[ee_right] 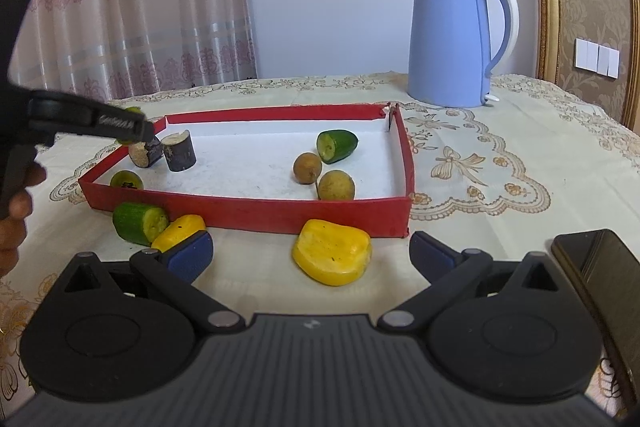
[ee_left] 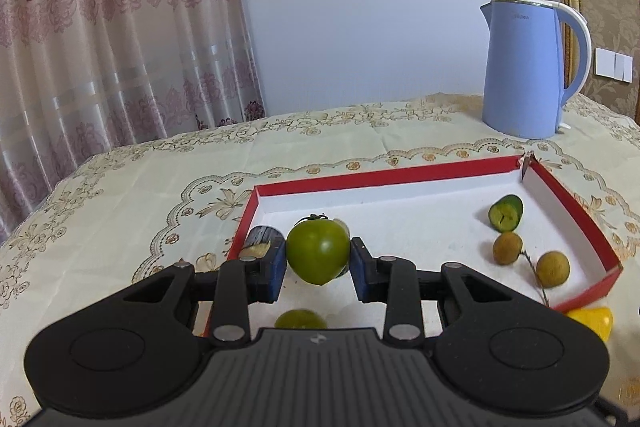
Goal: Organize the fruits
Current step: 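Lift the green lime with the left tool and carry it over the tray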
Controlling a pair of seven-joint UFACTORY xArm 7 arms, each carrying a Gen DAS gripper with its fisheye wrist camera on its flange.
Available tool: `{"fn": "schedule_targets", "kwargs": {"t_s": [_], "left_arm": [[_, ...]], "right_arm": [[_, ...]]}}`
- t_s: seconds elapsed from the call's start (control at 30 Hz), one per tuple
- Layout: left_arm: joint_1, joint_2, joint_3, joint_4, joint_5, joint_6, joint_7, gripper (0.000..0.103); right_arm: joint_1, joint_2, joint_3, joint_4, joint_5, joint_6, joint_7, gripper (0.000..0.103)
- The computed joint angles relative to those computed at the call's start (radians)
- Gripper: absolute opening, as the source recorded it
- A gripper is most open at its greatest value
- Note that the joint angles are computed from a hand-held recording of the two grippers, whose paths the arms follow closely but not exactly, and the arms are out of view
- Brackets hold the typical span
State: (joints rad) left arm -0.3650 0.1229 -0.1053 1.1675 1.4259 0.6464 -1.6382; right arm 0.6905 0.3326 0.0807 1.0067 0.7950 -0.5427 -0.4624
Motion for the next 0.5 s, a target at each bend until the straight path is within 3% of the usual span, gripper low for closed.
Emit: {"fn": "schedule_targets", "kwargs": {"t_s": [0.5], "left_arm": [[-0.028, 0.115, 0.045, 0.146, -0.026, 0.009, 0.023, 0.033]], "right_arm": [[0.005, 0.002, -0.005, 0.008, 0.028, 0.009, -0.01, 0.103]]}}
